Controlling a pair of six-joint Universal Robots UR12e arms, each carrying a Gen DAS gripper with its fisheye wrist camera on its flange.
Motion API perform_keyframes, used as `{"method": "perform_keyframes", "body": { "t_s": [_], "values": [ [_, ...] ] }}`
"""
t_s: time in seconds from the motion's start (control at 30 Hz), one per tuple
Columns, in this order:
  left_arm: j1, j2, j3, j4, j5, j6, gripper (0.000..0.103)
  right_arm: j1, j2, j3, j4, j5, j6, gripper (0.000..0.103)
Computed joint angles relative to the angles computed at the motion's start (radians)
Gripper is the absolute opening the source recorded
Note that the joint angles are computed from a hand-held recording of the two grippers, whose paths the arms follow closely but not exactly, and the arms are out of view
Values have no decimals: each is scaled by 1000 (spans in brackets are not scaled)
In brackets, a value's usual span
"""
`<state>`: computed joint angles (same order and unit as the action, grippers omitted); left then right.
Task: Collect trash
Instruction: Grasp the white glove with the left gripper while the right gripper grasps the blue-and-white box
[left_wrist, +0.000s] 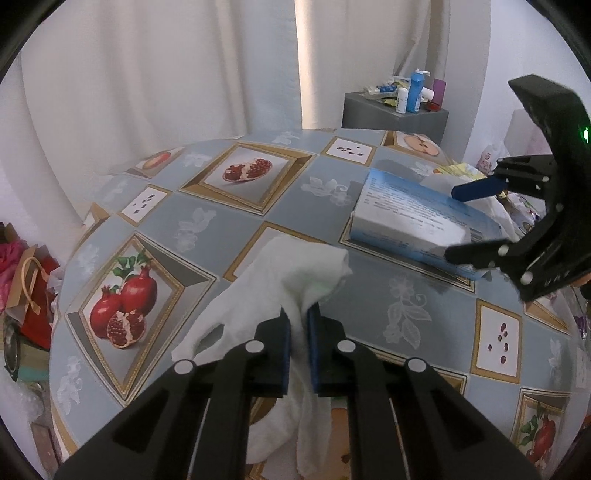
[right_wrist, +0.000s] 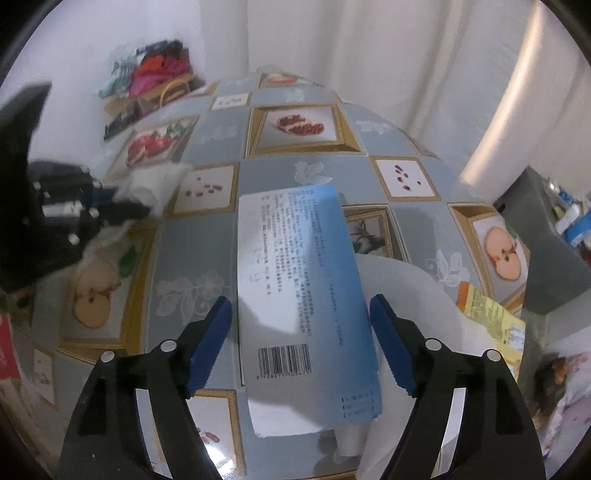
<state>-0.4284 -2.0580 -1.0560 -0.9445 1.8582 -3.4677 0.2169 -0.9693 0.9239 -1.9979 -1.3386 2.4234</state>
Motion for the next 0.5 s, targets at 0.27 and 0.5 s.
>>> {"method": "perform_keyframes", "body": {
  "t_s": [0.27,0.5],
  "values": [
    [4,16,-25,22,7,-13,8,13,-12,44,-81,-67,-13,68],
    [-2,38,-61,49,25,9,8,16,-27,63,-93,-68,-23,67]
  ]
}}
